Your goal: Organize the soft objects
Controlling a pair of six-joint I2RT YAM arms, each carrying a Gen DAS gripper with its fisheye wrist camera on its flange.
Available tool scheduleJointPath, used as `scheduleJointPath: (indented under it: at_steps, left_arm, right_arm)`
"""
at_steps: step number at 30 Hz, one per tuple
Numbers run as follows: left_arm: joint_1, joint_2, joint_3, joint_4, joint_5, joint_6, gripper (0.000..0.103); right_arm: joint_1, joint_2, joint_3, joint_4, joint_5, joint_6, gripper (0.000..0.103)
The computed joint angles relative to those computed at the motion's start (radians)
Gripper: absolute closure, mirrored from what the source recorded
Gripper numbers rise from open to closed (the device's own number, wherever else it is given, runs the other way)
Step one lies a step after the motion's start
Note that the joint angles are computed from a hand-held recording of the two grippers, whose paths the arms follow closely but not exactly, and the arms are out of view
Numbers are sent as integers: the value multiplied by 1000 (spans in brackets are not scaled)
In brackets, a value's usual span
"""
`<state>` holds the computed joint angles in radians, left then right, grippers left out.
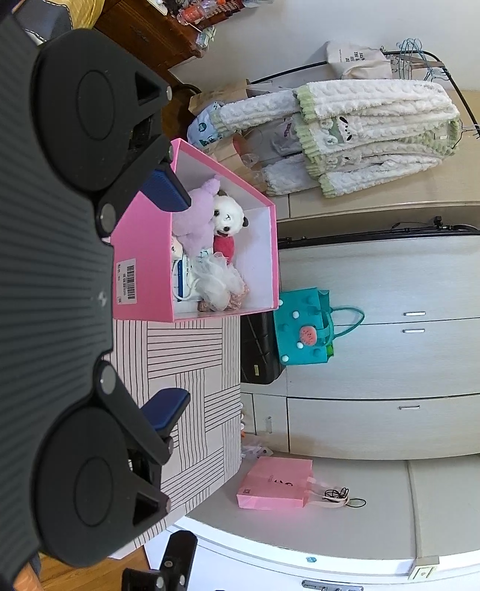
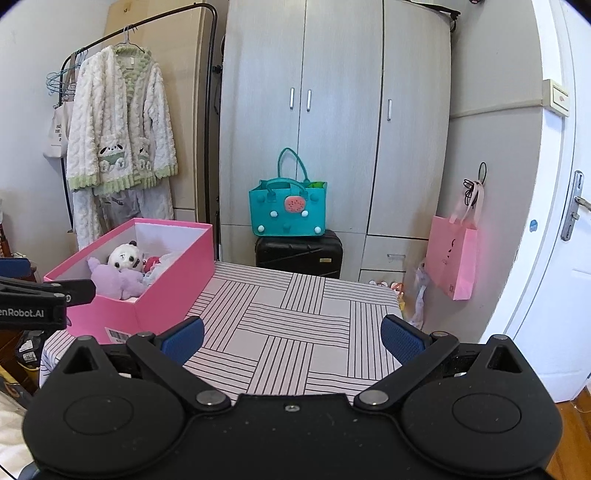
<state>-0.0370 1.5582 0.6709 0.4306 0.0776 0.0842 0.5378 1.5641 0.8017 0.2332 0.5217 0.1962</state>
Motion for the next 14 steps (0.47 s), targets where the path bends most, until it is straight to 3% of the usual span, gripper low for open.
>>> scheduleJointPath:
  at_steps: [14]
  left_arm:
    - [2, 6, -2, 2, -7, 8, 0]
  right_arm:
    - [-12, 12, 12, -14, -7, 11, 0]
